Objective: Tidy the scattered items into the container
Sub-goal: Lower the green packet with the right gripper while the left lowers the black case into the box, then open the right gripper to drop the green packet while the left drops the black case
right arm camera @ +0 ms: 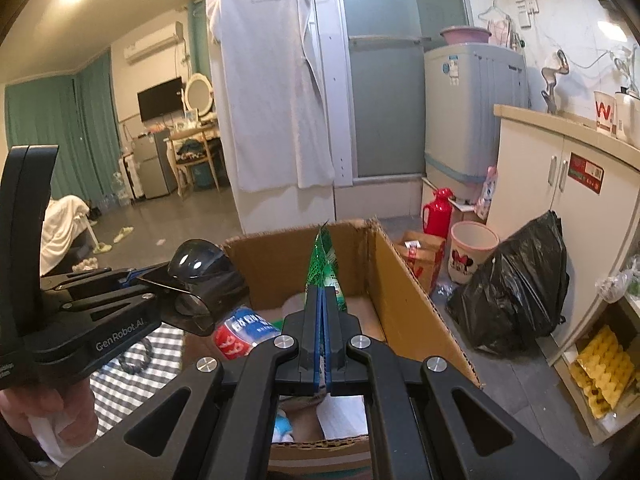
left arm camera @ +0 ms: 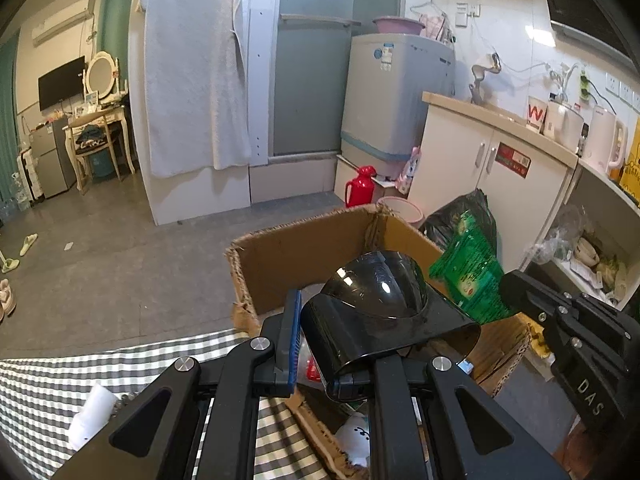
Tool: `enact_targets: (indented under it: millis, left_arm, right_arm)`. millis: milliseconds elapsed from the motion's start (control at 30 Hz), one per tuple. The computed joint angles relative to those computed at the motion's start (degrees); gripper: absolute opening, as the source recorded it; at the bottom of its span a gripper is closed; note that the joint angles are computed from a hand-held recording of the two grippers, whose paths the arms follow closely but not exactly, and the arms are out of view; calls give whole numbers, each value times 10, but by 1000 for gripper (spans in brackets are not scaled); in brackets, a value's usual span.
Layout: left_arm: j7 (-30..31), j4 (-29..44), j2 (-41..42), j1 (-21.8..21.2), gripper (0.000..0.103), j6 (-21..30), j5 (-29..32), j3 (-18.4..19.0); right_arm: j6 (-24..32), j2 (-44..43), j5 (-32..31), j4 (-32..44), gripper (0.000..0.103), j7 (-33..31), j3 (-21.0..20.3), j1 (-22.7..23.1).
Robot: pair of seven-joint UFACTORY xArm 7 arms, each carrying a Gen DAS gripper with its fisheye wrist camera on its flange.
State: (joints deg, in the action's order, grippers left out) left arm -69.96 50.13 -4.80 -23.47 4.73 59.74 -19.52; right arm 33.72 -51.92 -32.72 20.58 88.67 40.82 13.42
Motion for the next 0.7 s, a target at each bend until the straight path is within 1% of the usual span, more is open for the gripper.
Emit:
enact_targets:
  millis: [133, 267, 333, 500, 600, 700]
  left_arm:
    - [32, 11, 25, -15, 11, 5, -32, 7]
    - [96, 19, 52, -41, 11, 13, -99, 24]
    - [113, 23, 63, -54, 11, 17, -117, 34]
    - [184, 29, 85, -79, 12, 19, -189, 51]
    - [198, 36, 92, -95, 12, 31, -199, 61]
    - [220, 41, 101, -104, 12, 37, -223, 65]
  right_arm:
    - [4, 24, 5, 0, 0, -7, -9, -1]
    - [7, 49, 7, 0, 0, -9, -20, 1]
    - [10, 67, 8, 3, 0, -11, -26, 2]
    - [11, 101, 4, 8, 0, -8, -41, 7]
    - [10, 115, -1, 10, 0, -4, -49, 10]
    - [12, 126, -6, 11, 0, -5, -59, 14]
